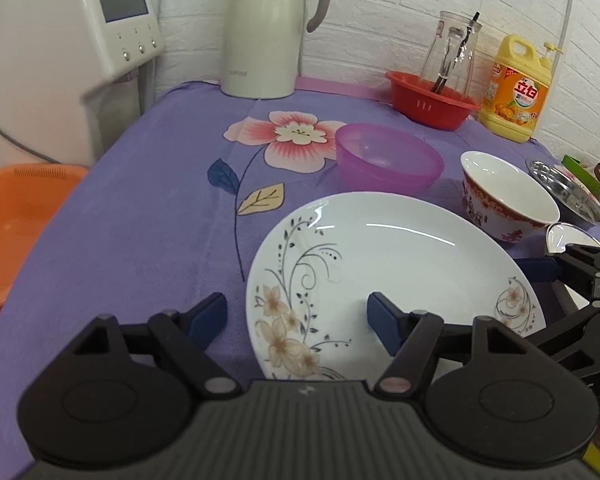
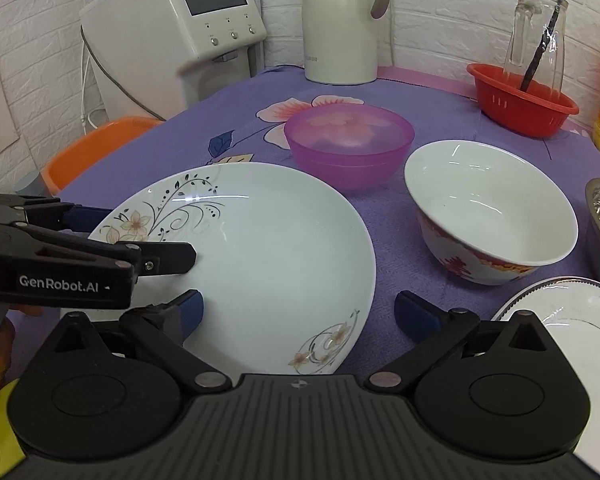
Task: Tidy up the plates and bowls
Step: 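Reach the left tool to the white floral plate rim and grasp it, then lift the white floral plate with the left tool and carry it away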
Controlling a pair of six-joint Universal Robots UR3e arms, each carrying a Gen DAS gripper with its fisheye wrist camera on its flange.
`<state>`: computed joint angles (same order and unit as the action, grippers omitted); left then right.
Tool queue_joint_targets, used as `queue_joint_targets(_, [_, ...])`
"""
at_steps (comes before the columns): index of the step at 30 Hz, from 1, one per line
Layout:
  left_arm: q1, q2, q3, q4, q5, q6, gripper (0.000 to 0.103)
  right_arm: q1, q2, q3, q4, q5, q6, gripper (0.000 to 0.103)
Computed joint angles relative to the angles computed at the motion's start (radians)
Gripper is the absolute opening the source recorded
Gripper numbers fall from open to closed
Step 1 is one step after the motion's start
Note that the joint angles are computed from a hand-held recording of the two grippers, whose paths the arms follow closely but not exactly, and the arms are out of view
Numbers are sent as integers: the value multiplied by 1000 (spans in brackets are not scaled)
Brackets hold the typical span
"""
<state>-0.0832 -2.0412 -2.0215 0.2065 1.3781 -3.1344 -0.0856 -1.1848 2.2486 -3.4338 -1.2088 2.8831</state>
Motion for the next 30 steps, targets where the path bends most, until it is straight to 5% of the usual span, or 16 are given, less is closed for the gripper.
queue_joint_targets(10, [18,3,-4,-6,-47,40,67,-14,11,20,-35,26,-24,103])
queue_joint_targets(18, [44,16,-20,-14,-122,86,51,-8,14,36,-70,61,-45,103])
queue_joint_targets(30, [5,81,18,-62,-39,16,47,11,-73,14,11,37,73,103])
